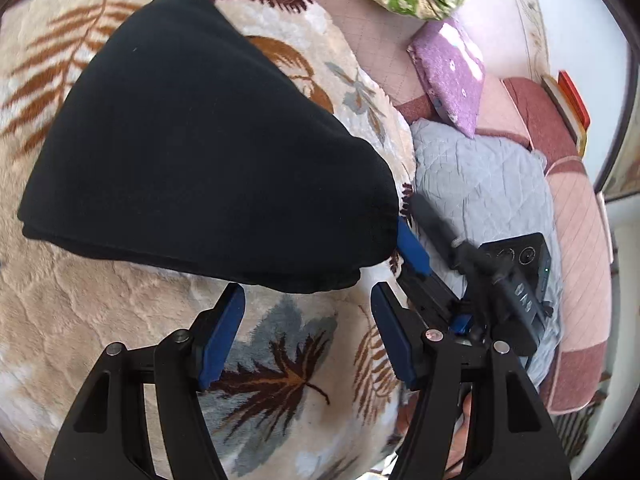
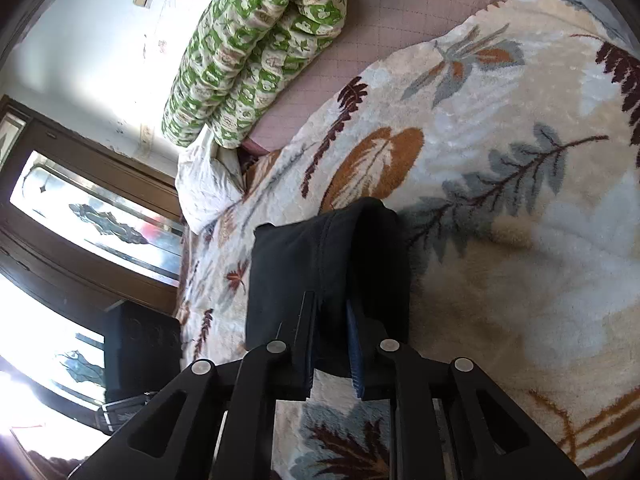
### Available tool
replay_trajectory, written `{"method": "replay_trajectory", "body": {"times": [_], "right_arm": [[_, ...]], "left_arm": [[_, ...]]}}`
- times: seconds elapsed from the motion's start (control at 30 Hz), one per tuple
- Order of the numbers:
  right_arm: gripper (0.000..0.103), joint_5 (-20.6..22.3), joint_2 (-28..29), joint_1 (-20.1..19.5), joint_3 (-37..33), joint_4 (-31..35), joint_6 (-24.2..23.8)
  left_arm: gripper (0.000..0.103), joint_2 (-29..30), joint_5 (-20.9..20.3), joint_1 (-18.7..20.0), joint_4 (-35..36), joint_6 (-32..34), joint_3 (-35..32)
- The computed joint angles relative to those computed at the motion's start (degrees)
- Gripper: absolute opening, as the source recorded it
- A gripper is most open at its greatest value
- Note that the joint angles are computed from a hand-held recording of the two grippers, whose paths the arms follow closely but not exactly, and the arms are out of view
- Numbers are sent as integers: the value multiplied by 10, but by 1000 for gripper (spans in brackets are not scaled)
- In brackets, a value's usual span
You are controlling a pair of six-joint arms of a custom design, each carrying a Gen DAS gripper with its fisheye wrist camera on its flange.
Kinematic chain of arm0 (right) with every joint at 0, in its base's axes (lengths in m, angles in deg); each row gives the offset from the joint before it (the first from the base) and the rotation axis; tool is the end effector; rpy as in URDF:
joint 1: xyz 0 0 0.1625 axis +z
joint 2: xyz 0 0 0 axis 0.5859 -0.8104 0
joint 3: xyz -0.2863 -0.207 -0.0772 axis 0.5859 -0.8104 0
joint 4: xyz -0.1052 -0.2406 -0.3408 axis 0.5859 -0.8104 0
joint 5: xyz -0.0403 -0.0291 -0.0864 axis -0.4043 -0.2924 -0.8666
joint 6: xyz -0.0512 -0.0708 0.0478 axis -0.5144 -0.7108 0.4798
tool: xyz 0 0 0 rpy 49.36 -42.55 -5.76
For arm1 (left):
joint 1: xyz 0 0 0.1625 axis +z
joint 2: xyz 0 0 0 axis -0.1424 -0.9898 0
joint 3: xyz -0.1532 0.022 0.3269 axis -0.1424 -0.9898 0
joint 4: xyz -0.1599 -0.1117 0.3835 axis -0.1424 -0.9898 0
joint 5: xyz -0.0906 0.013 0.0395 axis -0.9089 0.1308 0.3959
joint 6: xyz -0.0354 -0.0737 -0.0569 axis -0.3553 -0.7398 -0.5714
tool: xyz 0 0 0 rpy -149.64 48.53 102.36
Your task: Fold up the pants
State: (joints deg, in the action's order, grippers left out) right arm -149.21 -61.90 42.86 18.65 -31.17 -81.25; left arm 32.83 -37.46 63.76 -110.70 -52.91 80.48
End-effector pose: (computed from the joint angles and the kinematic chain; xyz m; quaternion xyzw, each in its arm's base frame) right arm 0.0085 -0.7697 0.2760 -0.1068 0.9782 -0.1553 0.0876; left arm -0.2830 -0.6917 0.0157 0.1384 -0.9667 0.2135 0.0272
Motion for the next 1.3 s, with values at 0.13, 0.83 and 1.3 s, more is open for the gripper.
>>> {"method": "replay_trajectory", "body": {"times": [0.13,0.83,1.3], "right_arm": [[46,27,31,-1,-50,-12,49],[30,-125,72,7,-65,-60,40],[51,-75,35,17,-54,-54,77]], "left_arm": [[64,7,-32,13,-26,-77,-3],[17,47,-120,32,64,-119,-60],[62,-28,70,30,254,95,-144]]}}
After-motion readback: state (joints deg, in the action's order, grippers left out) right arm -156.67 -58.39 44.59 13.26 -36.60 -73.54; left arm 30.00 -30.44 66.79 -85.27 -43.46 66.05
